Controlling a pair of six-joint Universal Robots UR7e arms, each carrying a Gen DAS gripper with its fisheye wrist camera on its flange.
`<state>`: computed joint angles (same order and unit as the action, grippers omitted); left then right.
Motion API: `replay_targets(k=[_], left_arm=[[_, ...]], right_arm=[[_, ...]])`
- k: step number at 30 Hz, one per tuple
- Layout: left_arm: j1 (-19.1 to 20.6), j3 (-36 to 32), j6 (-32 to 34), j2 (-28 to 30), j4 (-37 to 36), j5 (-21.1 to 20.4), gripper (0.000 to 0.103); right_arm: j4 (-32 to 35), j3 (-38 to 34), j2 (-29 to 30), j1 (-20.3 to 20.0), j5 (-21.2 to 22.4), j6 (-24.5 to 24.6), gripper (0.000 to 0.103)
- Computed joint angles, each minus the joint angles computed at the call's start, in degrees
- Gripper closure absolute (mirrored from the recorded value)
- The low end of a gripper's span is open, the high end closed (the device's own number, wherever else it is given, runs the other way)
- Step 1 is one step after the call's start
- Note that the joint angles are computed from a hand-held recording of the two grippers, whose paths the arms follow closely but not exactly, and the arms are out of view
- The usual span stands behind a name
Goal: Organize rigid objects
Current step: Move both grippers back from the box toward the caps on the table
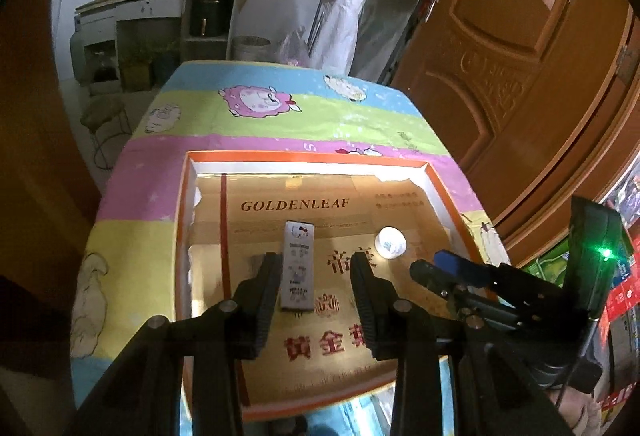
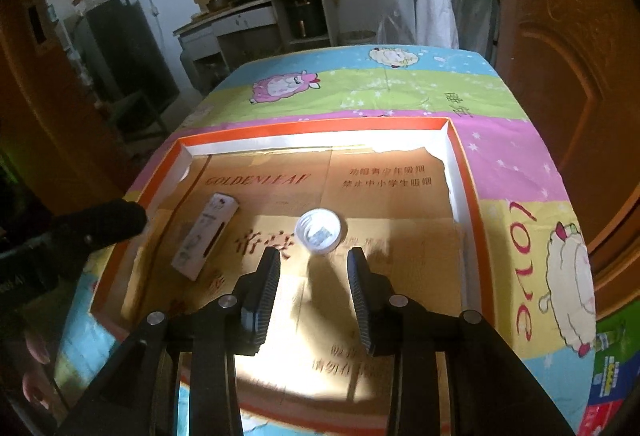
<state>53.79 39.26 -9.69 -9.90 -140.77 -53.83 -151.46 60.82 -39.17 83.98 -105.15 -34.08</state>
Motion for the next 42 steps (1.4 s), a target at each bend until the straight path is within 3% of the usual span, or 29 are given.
replay_targets(k=[13, 19, 25, 31, 42], left_arm=[[-2.9, 19.0, 0.4, -8.7, -12.9, 2.2, 0.067], [-4.8, 27.9, 4.5, -11.5, -23.6, 3.9, 0.067], [-5.7, 34.0, 4.3, -13.6, -27.6, 5.5, 0.065], [-5.7, 40.9, 2.4, -15.5, -31.2, 3.9, 0.065], [-5.3, 47.6, 11.3, -14.9, -37.3, 0.3, 0.065]], right_arm=[[-7.1, 13.5, -7.5, 0.4, 0.7, -0.7, 0.067], [-9.7, 19.1, -10.6, 0.3, 0.9, -0.8, 0.067], [-12.4, 25.8, -14.5, 0.2, 2.1, -1.5, 0.067], [-15.8, 32.9, -18.2, -0.2, 2.7, -2.5, 0.067], [-18.0, 40.4, -21.9, -1.7, 2.7, -2.7, 0.066]])
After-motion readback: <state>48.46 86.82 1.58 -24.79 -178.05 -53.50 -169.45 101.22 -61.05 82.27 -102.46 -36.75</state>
